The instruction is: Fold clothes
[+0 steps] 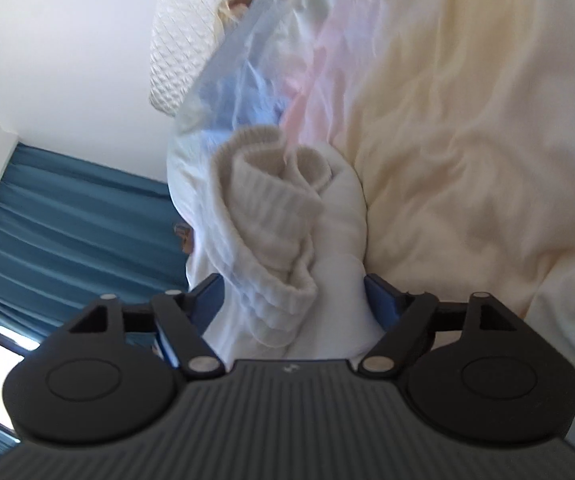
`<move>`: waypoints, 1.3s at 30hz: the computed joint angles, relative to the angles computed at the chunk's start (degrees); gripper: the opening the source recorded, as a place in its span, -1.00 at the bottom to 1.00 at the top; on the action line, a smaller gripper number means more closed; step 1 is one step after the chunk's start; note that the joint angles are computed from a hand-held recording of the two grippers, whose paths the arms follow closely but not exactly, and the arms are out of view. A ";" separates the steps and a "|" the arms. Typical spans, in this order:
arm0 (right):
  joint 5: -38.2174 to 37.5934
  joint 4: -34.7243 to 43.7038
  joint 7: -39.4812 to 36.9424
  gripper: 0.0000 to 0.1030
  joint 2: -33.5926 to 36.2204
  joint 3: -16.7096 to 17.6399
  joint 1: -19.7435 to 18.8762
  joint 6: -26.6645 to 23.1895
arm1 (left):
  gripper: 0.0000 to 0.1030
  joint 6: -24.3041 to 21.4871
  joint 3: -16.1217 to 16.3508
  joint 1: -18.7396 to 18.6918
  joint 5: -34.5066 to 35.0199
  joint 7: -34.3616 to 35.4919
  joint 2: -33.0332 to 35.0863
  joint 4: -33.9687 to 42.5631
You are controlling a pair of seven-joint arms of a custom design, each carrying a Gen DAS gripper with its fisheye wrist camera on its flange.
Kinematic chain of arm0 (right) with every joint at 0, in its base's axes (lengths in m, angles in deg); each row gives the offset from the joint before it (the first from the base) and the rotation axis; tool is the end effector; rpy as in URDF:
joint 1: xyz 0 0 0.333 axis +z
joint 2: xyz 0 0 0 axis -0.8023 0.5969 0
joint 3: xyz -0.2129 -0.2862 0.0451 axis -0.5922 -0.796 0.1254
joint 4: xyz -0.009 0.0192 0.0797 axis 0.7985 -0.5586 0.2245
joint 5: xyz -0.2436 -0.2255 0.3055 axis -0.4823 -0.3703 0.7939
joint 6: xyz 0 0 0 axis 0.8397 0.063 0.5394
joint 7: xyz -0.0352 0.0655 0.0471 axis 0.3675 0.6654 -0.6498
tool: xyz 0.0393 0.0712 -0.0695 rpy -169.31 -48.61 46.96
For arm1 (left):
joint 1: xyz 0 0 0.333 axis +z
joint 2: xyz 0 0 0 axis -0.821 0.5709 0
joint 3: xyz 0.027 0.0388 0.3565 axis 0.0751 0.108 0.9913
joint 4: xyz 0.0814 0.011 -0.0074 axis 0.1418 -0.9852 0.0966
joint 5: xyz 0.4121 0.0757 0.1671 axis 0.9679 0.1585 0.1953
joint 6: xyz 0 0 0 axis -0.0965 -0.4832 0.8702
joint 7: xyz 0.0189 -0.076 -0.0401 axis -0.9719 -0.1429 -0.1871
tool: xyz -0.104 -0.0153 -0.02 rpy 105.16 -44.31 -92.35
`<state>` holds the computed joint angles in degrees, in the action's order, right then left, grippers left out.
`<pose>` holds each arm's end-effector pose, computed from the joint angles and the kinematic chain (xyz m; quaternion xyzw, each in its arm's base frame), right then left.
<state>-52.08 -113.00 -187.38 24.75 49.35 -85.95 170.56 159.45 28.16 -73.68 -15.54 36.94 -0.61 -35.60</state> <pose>0.3528 0.2474 0.4485 -0.0768 0.7983 -0.0957 0.5896 0.5711 -0.3773 0.5154 0.6294 -0.5902 0.4767 0.1680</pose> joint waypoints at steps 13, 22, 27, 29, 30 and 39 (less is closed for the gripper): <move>-14.65 5.60 -11.46 0.63 -2.80 -15.95 18.06 -24.05 | 0.99 3.76 2.20 -5.39 17.46 2.76 -16.98 -11.10; -22.62 17.68 -22.44 0.64 5.58 -19.46 27.21 -39.78 | 0.99 4.81 5.14 -8.56 26.20 -0.65 -28.47 -16.90; -25.75 24.82 -26.52 0.63 10.87 -18.12 30.53 -48.55 | 0.99 4.74 4.29 -7.88 34.87 -5.25 -35.21 -20.35; -26.60 27.19 -27.41 0.63 12.94 -17.56 31.76 -51.78 | 0.99 4.77 4.40 -8.18 37.25 -6.28 -37.29 -21.59; -27.03 28.30 -27.66 0.63 13.93 -17.15 32.25 -53.48 | 0.99 4.73 4.41 -8.30 38.35 -6.76 -38.47 -22.34; -33.07 39.15 -29.02 0.61 24.84 -9.36 33.97 -70.05 | 0.99 3.78 5.33 -8.72 44.56 -10.20 -47.09 -29.28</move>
